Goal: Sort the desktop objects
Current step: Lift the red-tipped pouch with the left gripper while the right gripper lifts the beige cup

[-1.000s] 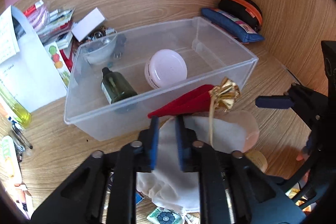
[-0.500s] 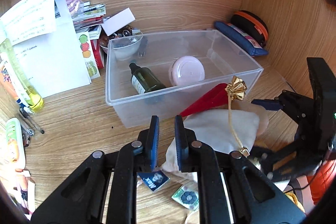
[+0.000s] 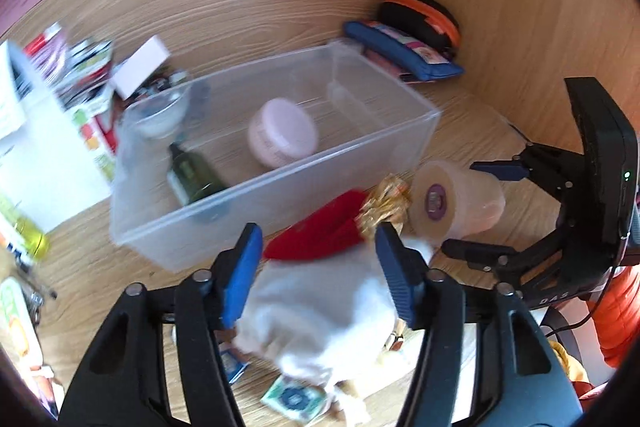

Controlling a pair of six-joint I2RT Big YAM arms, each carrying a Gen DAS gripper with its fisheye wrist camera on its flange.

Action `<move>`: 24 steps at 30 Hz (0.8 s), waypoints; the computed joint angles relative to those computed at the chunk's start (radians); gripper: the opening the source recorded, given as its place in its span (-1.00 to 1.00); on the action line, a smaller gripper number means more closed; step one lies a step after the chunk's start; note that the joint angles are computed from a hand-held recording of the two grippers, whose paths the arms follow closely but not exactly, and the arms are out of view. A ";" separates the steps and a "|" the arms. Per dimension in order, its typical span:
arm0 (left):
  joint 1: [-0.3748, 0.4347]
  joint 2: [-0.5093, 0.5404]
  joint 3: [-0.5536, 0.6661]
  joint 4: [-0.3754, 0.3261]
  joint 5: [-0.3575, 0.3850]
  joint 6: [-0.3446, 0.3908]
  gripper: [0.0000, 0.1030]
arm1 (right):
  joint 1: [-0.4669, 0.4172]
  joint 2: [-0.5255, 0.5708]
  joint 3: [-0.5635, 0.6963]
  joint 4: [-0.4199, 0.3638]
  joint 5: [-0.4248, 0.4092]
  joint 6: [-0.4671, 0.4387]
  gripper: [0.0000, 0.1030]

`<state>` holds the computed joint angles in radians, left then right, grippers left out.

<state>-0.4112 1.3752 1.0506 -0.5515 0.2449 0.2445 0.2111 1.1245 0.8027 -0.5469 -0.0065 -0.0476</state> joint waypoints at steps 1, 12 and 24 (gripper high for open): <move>-0.011 0.006 0.007 -0.002 -0.003 0.004 0.19 | -0.007 -0.005 -0.005 0.001 -0.003 0.001 0.64; -0.063 0.129 0.100 -0.049 -0.072 -0.048 0.10 | -0.059 -0.033 -0.035 0.019 -0.056 -0.002 0.65; -0.041 0.080 0.058 -0.003 -0.060 -0.104 -0.22 | -0.111 -0.055 -0.063 0.080 -0.135 0.047 0.63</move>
<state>-0.4527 1.4553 1.1085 -0.5548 0.1851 0.1409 0.1005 1.0699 0.7395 -0.4666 -0.1416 -0.0008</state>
